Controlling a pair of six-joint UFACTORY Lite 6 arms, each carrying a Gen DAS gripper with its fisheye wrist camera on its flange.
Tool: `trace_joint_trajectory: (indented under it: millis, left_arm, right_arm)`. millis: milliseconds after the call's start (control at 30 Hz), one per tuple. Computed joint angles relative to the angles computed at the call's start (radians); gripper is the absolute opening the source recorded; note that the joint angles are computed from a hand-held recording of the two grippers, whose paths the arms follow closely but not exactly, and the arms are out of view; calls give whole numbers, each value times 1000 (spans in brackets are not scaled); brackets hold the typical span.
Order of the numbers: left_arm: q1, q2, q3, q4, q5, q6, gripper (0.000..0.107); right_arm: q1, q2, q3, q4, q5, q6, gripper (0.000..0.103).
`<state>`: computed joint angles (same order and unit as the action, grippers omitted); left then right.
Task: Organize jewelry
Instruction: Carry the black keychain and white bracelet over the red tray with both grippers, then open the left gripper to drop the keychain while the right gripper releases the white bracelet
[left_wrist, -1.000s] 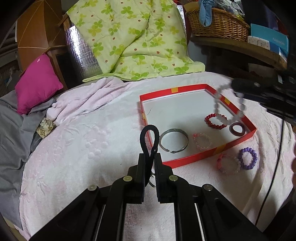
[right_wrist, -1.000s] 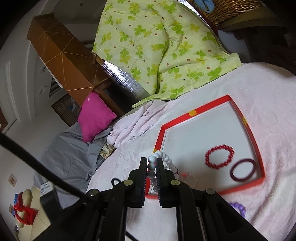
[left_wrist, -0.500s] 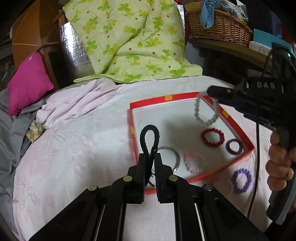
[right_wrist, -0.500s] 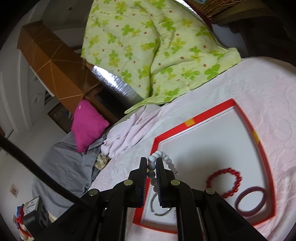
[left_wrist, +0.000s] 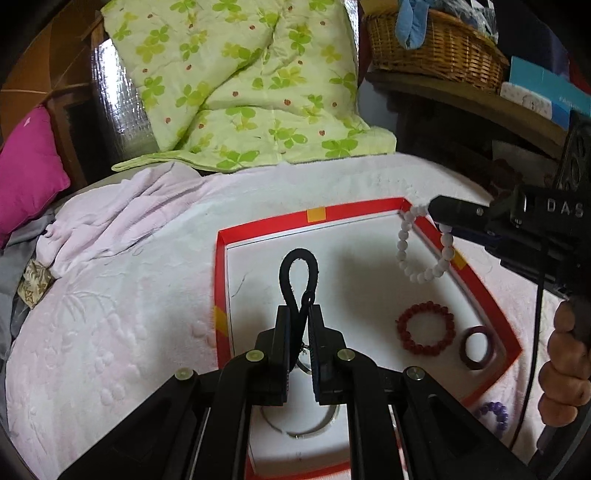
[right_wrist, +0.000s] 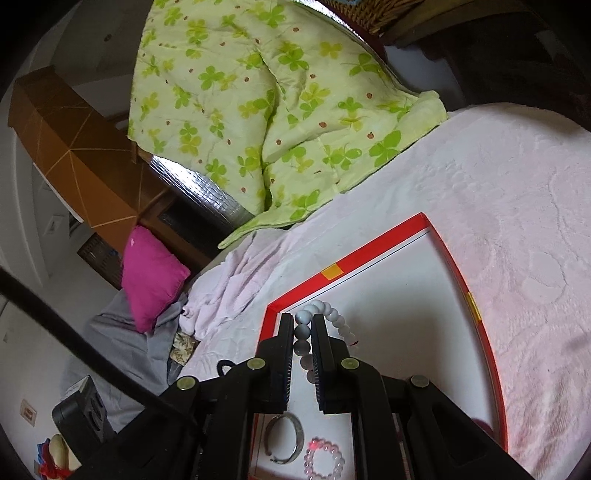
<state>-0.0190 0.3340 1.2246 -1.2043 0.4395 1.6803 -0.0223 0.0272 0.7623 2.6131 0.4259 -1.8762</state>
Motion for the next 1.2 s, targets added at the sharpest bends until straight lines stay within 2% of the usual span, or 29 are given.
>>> trace_joint_trajectory:
  millis: [333, 667, 1200]
  left_arm:
    - [-59, 149, 141, 78, -62, -97, 10]
    - [-89, 215, 192, 167, -112, -172, 10]
    - [-102, 268, 233, 344, -145, -344, 10]
  right_arm:
    - [-23, 176, 139, -121, 73, 142, 11]
    - [-48, 297, 224, -205, 127, 258, 11]
    - [-59, 320, 210, -183, 83, 268, 11]
